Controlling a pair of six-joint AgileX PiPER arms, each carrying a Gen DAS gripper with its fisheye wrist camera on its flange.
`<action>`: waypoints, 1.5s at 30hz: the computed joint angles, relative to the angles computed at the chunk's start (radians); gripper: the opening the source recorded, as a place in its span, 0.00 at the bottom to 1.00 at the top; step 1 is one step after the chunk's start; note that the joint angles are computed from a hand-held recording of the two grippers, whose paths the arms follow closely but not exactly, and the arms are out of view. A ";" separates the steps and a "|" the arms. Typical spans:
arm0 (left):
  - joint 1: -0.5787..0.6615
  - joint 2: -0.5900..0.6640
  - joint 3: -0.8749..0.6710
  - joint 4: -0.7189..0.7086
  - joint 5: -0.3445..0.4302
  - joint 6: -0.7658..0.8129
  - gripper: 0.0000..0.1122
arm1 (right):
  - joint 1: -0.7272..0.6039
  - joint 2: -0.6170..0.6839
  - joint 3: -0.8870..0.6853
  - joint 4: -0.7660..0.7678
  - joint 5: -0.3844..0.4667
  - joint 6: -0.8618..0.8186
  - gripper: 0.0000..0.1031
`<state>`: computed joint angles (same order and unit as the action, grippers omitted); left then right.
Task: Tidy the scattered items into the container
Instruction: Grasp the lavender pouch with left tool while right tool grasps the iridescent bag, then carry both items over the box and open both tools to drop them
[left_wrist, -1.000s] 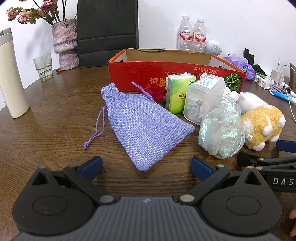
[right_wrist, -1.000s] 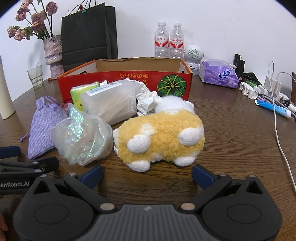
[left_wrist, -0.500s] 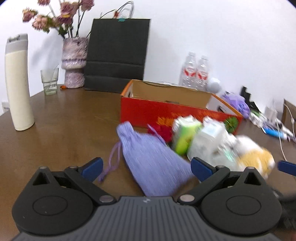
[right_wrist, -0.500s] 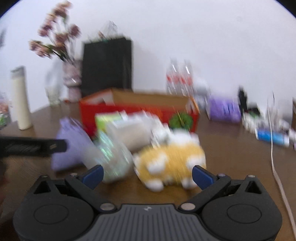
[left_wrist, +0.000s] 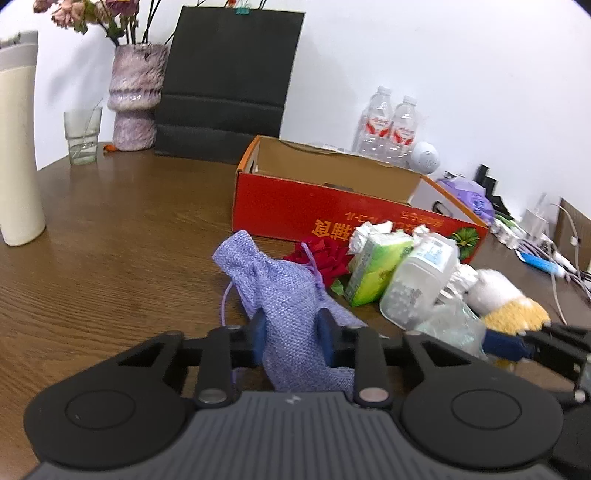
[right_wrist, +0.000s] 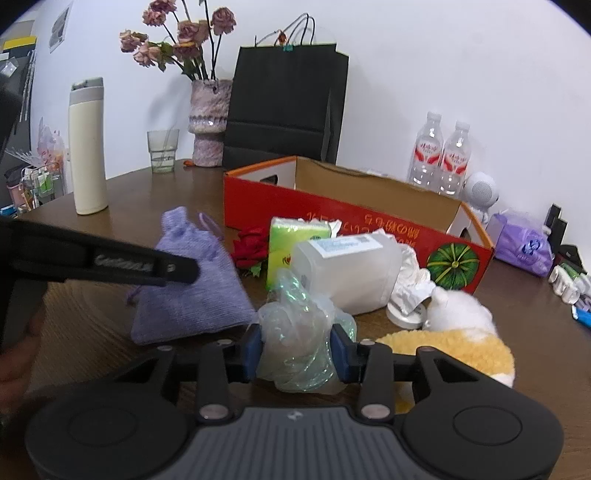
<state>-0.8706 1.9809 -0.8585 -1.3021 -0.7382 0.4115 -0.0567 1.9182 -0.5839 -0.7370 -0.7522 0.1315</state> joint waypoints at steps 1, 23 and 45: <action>-0.010 -0.027 0.034 0.017 0.007 -0.014 0.21 | -0.010 -0.013 0.014 -0.018 -0.006 0.003 0.31; -0.288 0.010 -0.007 -0.422 -0.136 0.298 0.64 | -0.226 -0.093 0.128 -0.245 -0.048 0.139 0.73; 0.202 -0.106 -0.319 -0.067 0.214 0.649 0.37 | -0.216 -0.156 -0.408 -0.668 0.061 0.847 0.45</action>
<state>-0.6681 1.8752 -1.1778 -1.3694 -0.5245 1.0604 -0.2731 1.7618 -0.9920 -1.4047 -0.6916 0.9784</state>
